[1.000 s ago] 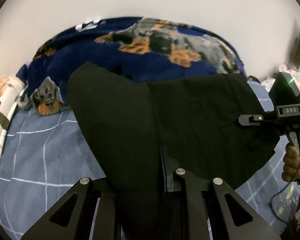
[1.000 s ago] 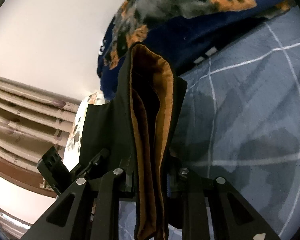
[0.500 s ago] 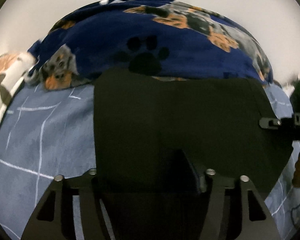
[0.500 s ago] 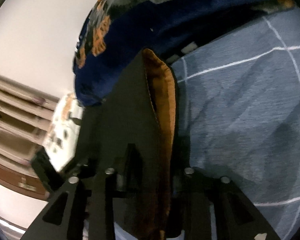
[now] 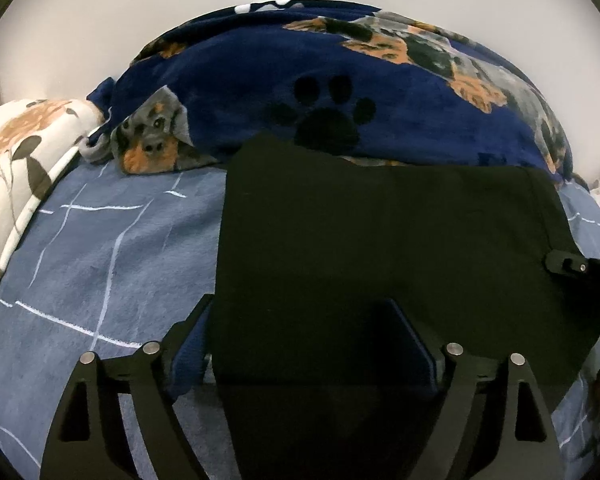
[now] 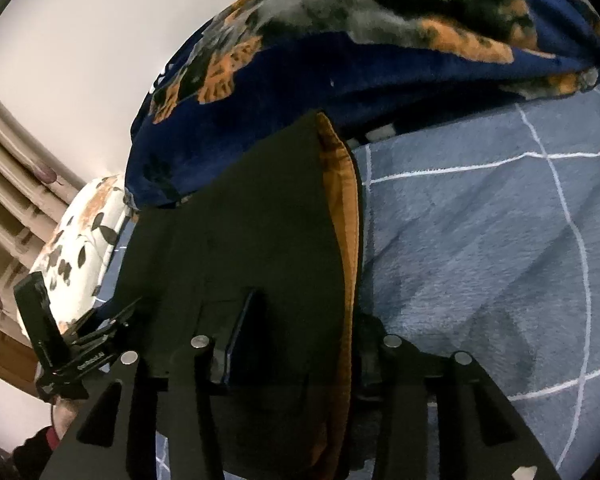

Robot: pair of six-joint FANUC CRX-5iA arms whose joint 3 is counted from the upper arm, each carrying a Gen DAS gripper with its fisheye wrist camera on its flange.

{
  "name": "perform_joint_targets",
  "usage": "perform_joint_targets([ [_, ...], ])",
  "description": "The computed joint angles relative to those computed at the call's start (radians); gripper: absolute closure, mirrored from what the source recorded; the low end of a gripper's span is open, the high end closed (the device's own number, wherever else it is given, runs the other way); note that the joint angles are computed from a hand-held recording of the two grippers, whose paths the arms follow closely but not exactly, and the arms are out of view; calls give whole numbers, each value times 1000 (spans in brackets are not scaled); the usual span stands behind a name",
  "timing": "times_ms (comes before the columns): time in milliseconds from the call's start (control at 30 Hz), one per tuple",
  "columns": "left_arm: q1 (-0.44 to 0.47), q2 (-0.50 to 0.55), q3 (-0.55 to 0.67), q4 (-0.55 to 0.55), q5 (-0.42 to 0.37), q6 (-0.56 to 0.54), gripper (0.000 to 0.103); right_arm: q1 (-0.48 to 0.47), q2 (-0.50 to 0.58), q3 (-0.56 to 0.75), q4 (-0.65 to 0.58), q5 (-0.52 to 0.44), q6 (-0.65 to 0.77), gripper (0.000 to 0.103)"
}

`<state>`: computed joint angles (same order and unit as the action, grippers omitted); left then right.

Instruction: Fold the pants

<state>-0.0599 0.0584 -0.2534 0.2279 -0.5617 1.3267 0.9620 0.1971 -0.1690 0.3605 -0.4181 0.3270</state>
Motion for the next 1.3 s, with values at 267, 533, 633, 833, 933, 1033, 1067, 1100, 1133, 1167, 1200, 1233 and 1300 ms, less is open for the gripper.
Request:
perform_joint_targets([
  [267,-17,2,32,-114,-11,118,10,50,17,-41,346,-125,-281,32],
  [533,-49,-4,69,-277,-25,265,7,121,90,18,549,-376,-356,18],
  [633,-51,-8,70,-295,-21,283,7,120,94,26,542,-393,-356,17],
  [833,-43,-7,65,-271,-24,270,7,127,124,80,486,-439,-295,8],
  [933,-42,-7,65,-270,-25,270,7,124,123,81,470,-433,-293,6],
  [1033,-45,-7,68,-282,-25,280,7,123,121,81,459,-435,-290,4],
  [1067,-47,-7,70,-290,-27,287,7,123,121,82,457,-435,-290,4],
  [1100,-50,-6,74,-300,-30,293,7,122,120,81,454,-433,-289,3],
  [1133,-51,-4,77,-303,-32,295,7,120,119,80,449,-429,-288,3],
  [1167,-51,-1,79,-302,-35,295,6,119,117,79,441,-424,-284,2],
  [1200,-48,0,80,-295,-36,290,6,115,116,84,421,-419,-271,2],
  [1233,-44,0,76,-280,-33,278,7,111,114,89,395,-412,-257,2],
  [1300,-53,-18,74,-330,-26,328,7,116,108,116,337,-457,-231,2],
])
